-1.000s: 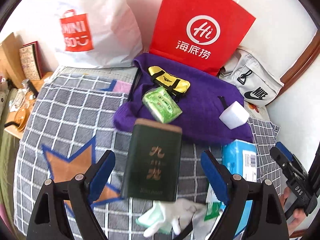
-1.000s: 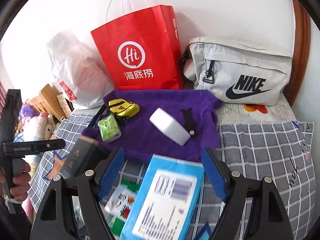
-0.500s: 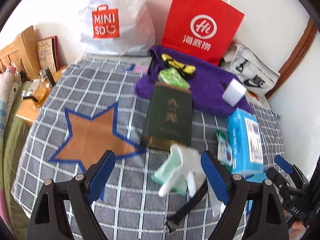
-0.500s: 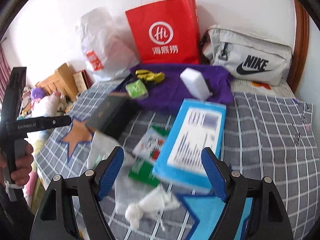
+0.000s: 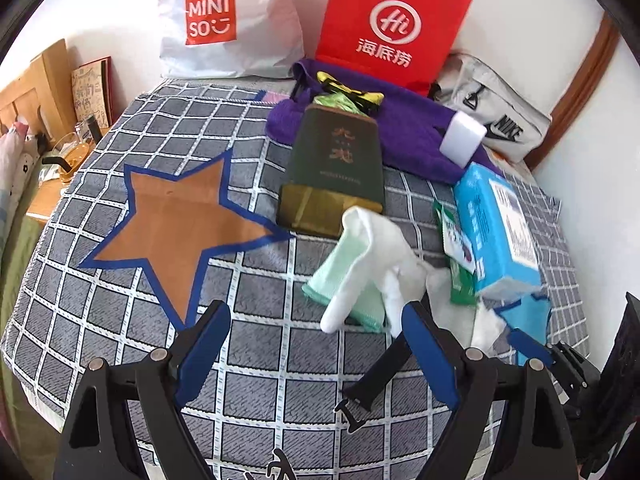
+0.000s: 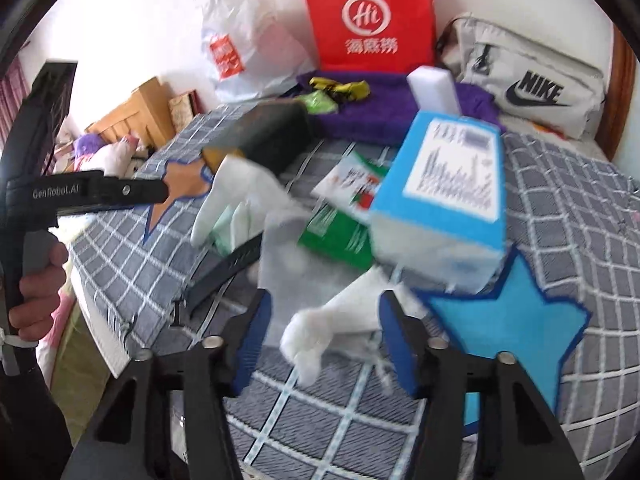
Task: Organize soft objects
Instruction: 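Move the left tool toward the black strap while the right tool grasps the white knotted cloth, then grasp the black watch strap with the left tool while the right tool lifts the white cloth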
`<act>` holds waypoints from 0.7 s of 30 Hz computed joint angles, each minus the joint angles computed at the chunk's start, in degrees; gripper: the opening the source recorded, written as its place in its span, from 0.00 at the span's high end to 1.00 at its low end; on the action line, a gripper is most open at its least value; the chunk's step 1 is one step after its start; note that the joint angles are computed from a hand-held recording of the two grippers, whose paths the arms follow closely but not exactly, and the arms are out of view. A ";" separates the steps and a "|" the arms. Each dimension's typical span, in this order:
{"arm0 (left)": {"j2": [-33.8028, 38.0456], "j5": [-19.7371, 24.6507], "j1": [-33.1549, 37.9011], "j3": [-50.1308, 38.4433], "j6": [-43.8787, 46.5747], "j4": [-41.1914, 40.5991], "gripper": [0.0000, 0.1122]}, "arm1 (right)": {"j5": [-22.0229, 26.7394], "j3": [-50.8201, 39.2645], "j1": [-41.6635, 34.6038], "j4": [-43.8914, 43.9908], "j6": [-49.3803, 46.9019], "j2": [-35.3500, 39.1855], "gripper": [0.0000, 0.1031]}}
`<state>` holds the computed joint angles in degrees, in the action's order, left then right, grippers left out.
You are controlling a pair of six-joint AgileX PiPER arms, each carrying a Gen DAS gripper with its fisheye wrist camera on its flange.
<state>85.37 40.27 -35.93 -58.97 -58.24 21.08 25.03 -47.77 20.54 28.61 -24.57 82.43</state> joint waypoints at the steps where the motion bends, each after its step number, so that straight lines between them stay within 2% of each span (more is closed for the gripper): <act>1: 0.19 -0.37 -0.45 0.35 -0.40 0.52 0.22 | -0.75 0.55 0.80 -0.23 0.19 0.40 0.50; 5: 1.27 -1.90 -1.25 0.85 1.22 -0.78 0.22 | -3.99 1.69 3.57 -4.69 4.82 2.74 0.50; 7: 2.22 -2.11 -1.26 0.53 2.13 -2.06 0.22 | -5.56 1.94 4.83 -9.54 9.91 4.15 0.54; 9: 2.70 -4.11 -1.11 1.22 3.83 -4.12 0.22 | -8.09 3.19 5.92 -15.44 15.10 4.11 0.67; 11: 3.06 -5.41 -1.64 1.82 5.07 -4.75 0.22 | -8.79 4.09 5.10 -13.77 13.32 3.26 0.77; 13: 3.43 -5.83 -3.20 2.19 4.53 -3.35 0.22 | -8.16 5.08 2.66 -6.18 5.74 1.46 0.77; 14: 3.54 -5.97 -3.69 2.25 4.84 -3.33 0.22 | -8.49 5.85 1.91 -5.10 4.49 0.28 0.77; 18: 4.15 -7.59 -5.16 2.34 8.66 -5.62 0.24 | -8.70 7.01 -0.40 -10.07 8.96 -2.80 0.77; 21: 5.11 -7.04 -6.91 1.67 8.36 -3.31 0.24 | -9.18 6.88 -2.44 -13.11 11.67 -2.59 0.77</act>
<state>90.48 33.24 -42.84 -57.30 -49.87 17.77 15.85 -40.89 18.10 15.50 -12.90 79.84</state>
